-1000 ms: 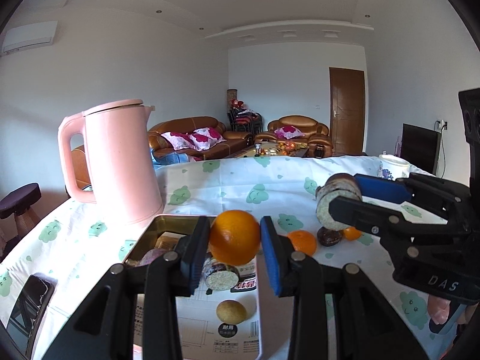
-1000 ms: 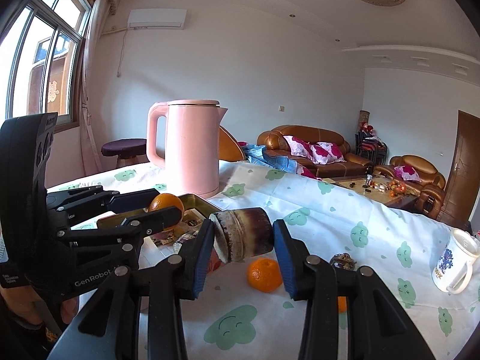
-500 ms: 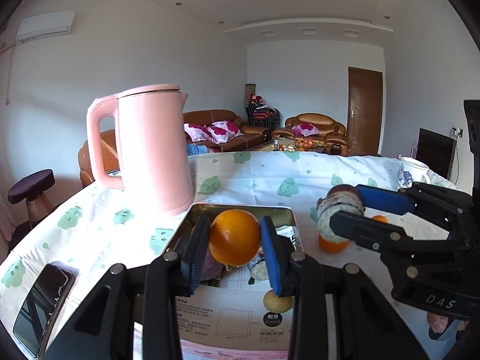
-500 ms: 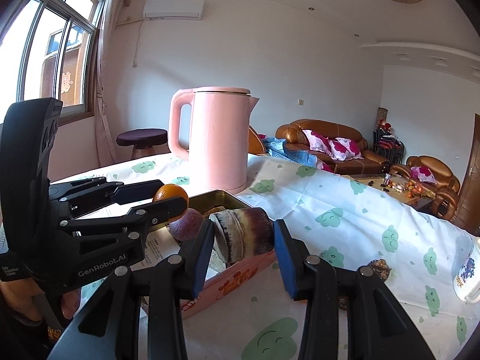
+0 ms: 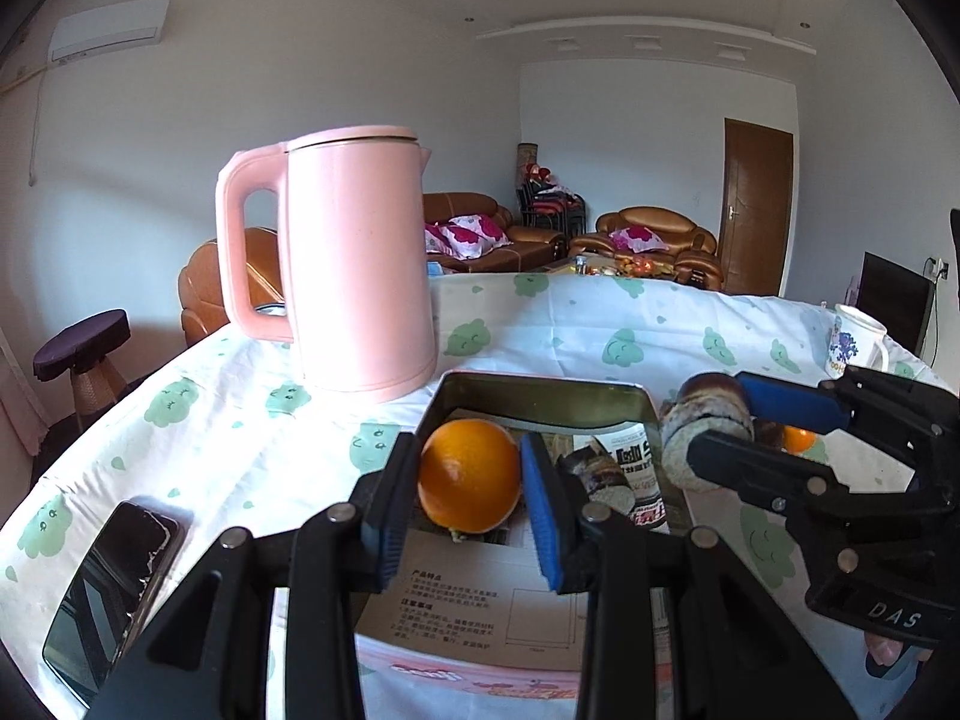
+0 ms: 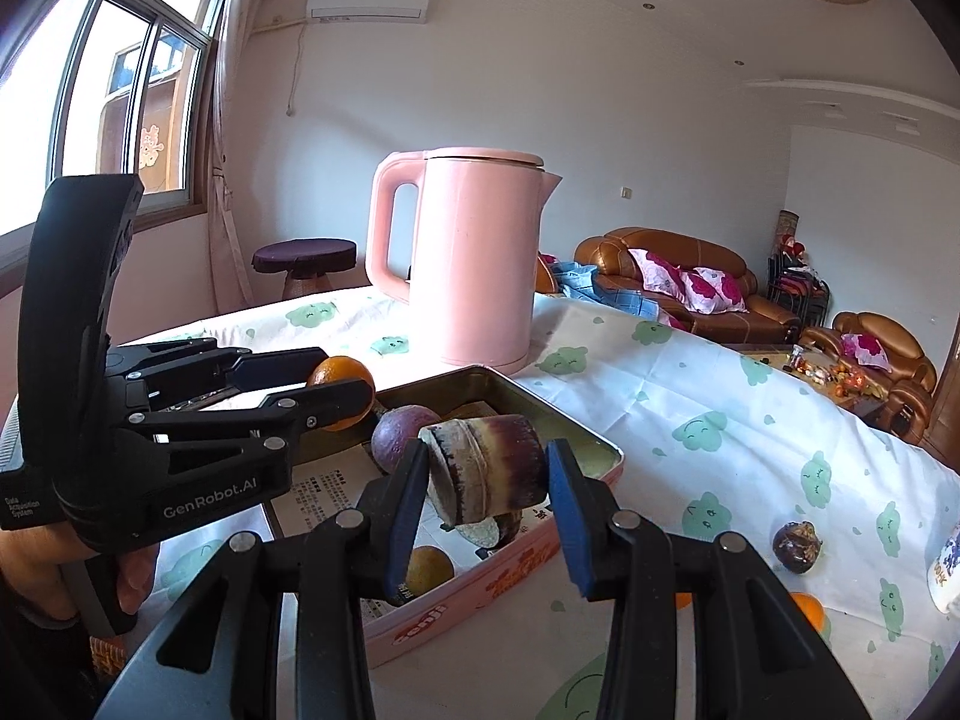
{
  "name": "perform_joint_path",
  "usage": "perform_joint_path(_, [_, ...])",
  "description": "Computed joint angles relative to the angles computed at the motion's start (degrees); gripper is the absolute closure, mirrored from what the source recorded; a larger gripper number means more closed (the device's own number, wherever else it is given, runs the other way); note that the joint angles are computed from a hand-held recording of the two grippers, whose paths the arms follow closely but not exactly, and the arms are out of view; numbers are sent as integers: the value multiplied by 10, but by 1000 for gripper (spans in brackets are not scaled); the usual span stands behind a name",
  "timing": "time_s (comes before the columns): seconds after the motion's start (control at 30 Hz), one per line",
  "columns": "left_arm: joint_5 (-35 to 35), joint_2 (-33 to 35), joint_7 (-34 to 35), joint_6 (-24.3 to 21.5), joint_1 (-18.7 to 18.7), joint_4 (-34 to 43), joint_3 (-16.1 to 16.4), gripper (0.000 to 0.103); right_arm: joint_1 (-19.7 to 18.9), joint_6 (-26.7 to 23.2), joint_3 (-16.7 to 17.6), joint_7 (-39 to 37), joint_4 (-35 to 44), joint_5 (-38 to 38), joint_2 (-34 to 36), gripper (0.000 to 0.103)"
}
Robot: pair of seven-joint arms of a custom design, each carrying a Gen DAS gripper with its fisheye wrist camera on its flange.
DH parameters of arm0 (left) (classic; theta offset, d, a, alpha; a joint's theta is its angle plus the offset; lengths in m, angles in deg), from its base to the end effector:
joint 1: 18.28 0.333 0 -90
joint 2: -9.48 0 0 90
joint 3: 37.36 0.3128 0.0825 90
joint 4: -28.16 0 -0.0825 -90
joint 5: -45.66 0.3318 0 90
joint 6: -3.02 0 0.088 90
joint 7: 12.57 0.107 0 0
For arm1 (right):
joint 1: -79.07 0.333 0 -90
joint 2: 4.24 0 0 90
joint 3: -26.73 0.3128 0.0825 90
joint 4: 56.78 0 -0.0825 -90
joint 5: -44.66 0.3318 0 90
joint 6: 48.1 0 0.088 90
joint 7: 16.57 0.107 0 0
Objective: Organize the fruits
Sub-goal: 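Lower and release the root piece into the tin with the right tool while the left tool releases the orange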
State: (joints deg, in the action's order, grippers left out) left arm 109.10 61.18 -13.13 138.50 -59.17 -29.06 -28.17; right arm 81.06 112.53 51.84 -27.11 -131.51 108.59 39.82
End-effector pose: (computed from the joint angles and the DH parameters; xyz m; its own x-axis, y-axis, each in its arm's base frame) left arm 0.6283 -0.4376 0.3884 0.2604 -0.9655 0.0073 -0.4245 -0.1212 -0.8973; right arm 0.7040 0.1985 0.3889 0.8004 -0.5846 0.1328 -0.1604 -0.4224 -0.8921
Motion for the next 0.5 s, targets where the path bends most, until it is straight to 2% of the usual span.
perform_joint_path(0.2, [-10,0,10,-1,4,-2,-4,67,10,-4,-6,16,1,-23,5,61])
perform_joint_path(0.5, [-40,-2,28,21,17,-10,-12,67,14,2,-4,35,-3,-53,11,61])
